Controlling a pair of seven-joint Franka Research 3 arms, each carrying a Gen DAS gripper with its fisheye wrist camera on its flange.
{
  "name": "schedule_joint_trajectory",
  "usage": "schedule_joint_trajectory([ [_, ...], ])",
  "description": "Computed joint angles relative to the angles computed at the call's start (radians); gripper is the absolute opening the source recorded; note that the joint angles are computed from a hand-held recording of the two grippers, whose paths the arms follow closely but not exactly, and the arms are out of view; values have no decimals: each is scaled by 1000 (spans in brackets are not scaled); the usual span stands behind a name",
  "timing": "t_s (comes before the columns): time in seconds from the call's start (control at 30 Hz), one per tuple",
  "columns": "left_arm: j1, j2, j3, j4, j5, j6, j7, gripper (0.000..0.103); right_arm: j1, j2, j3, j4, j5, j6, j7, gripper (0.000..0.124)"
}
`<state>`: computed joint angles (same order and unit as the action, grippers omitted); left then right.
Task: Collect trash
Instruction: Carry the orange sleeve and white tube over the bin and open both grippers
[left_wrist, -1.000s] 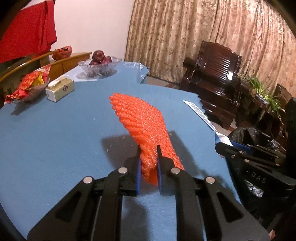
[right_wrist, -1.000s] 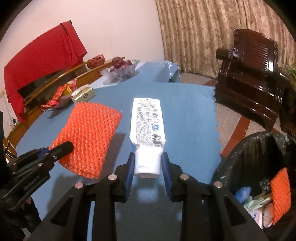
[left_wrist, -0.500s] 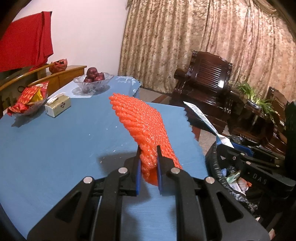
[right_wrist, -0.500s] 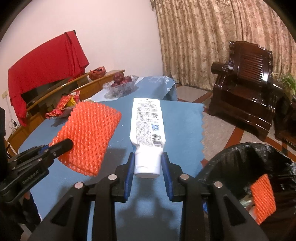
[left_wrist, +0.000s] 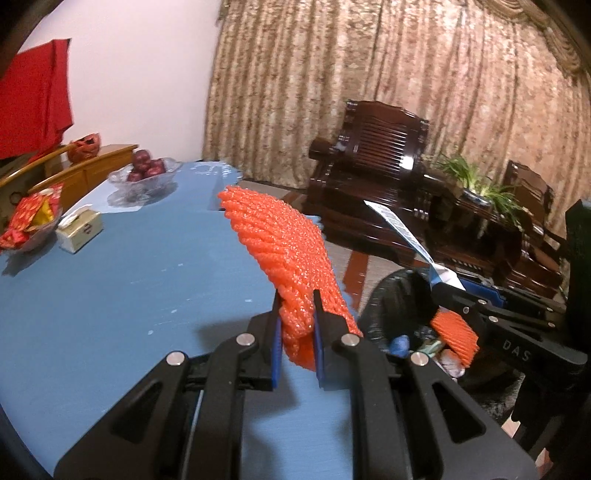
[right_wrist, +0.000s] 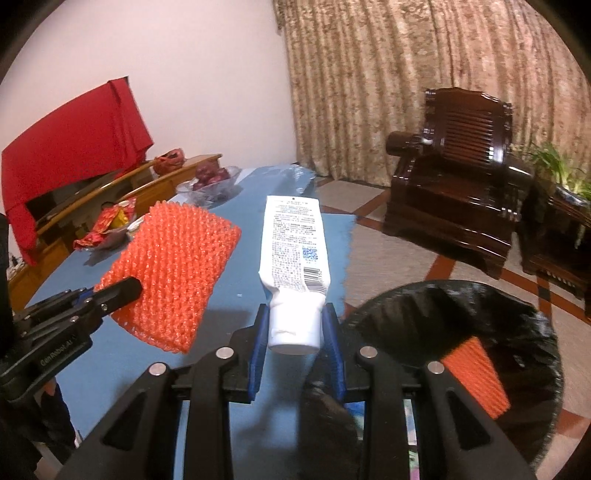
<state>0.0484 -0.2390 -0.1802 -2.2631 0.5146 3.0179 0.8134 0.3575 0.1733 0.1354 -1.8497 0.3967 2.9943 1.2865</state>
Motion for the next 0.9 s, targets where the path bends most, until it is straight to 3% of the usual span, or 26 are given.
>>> schedule_joint_trajectory([
  [0.3,-76,130,-21,117,3,36,48,13,-36,-58,-61,-83,-62,27,86,29],
  [0.43,-138,220,-11,188,-70,31,136,13,-51,-55,-87,-98,-112,14,145,27],
  [0.5,-156,248,-9,208,-98,28,171,13,-63,-47,-92,-100,-126,6,159,7],
  [0.53,-164,266,-10,222,-125,26,202,13,-73,-41,-89,-96,-119,-6,153,3],
  [0.73,-164,336,-54,272,-370,-19,450,13,-99,-25,-96,-96,-126,-27,167,4],
  [0.9,-161,370,-74,299,-485,-58,550,21,-98,-36,-113,-118,-166,-20,222,22],
])
